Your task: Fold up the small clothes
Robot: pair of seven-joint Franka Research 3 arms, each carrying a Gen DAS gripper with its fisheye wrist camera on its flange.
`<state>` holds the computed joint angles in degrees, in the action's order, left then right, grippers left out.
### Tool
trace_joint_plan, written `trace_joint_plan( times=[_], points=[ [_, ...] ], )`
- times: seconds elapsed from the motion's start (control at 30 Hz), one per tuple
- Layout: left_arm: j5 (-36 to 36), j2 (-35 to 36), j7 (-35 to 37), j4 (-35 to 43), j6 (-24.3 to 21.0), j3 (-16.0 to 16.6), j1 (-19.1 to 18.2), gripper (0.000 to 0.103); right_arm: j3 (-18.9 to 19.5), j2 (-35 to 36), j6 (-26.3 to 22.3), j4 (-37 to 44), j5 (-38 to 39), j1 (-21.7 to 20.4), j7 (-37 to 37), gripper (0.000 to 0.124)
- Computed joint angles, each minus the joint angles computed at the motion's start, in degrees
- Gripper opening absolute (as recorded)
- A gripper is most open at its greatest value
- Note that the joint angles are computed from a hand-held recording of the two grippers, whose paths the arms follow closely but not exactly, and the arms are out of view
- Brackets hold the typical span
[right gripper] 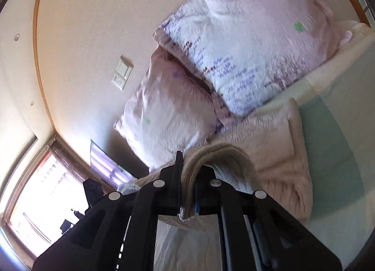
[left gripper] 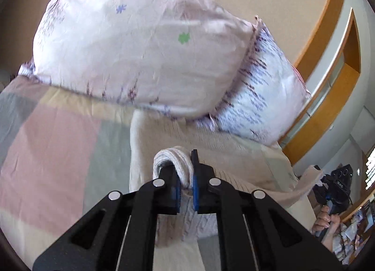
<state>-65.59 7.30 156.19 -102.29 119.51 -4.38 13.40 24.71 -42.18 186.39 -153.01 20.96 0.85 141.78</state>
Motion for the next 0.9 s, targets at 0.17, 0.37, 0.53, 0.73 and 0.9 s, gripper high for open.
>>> trace_joint_plan(
  times=[0.17,0.37,0.53,0.73,0.9],
  points=[
    [10.2,15.8,-12.9,17.6,13.8,-3.9,-6.8,0.015,10.5,14.7,3.1,8.7,-3.3,-21.1,7.0,0.009],
    [14.0,19.1,-15.4,21.2,9.9,-7.3,-1.9,0.086,17.4,13.2,-13.8,10.7,-2.3,-30.9,6.0,0.074],
    [20.3,24.9,-22.5,28.4,-6.0,-8.7,3.1,0.084,12.7,6.7,-15.2,6.2,-7.2,-25.4,4.3,0.081],
    [20.8,26.1,-24.6,26.3,-8.8,-11.1,4.9,0.061,7.6,10.4,-15.5,7.6,-10.2,-18.4,4.0,0.081],
    [17.4,27.2,-33.1,26.1,-11.8,-11.8,5.4,0.021,2.4,8.9,-14.7,5.0,-11.6,-12.6,4.7,0.081]
  ],
)
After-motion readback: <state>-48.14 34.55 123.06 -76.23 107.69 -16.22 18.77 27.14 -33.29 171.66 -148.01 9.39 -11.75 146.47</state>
